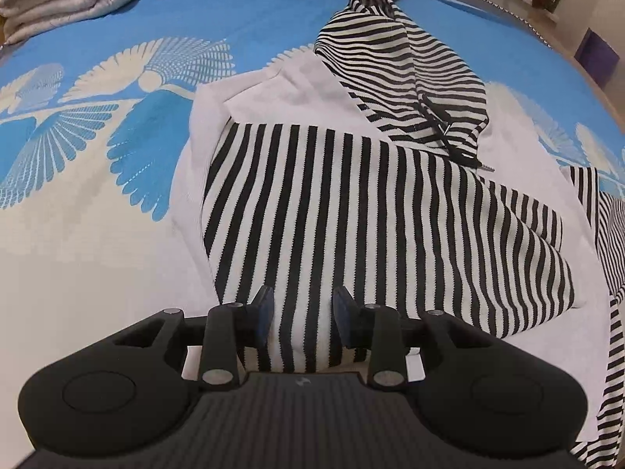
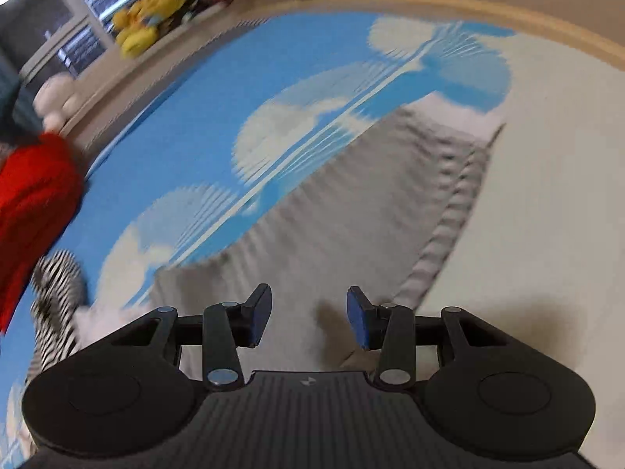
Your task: Fold small clothes
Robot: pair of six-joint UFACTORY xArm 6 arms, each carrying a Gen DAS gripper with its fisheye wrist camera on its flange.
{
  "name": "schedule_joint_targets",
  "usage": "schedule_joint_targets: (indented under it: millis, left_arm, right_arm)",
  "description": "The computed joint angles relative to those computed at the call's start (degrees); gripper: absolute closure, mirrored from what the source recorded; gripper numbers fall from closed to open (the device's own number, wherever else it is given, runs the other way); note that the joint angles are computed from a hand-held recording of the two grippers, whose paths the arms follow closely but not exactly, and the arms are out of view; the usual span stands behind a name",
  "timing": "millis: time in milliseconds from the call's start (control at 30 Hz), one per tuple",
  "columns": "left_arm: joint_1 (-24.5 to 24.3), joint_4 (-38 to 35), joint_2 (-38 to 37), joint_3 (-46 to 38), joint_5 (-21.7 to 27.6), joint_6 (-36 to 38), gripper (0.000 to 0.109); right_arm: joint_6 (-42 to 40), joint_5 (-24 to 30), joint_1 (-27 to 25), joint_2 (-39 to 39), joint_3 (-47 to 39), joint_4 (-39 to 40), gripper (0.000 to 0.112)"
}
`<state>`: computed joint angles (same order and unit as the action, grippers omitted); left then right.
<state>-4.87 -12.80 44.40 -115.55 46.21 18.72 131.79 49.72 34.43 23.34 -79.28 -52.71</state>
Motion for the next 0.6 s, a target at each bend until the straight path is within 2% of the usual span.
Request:
schedule_joint_targets:
  millis: [100, 233, 333, 500, 600]
  left_arm:
    - [0.1, -0.5, 0.1, -0.3, 0.2, -0.3, 0.071]
    - [0.1, -0.6, 0.0, -0.1, 0.4, 0.1, 0.071]
    - [0.1, -0.8, -0.1, 0.1, 0.4, 0.6, 0.071]
    - [0.3, -0.8, 0.1, -0.1, 0.4, 0.5, 0.071]
    - [0.4, -0.6, 0.2, -0.5, 0.5, 0.1, 0.071]
  right_arm:
    - [4.4, 0.8, -1.4, -3.4, 6.9, -1.8, 0.068]
    - [13.4, -3.2, -4.3, -6.9, 14.9, -4.3, 0.068]
    - [23.0, -5.0, -5.4, -8.2, 18.5, -10.4, 0.068]
    - [26.5, -3.9, -6.2, -7.5, 18.8, -14.9, 0.069]
    - [25.4, -2.3, -6.2, -6.5, 17.9, -15.0, 0.073]
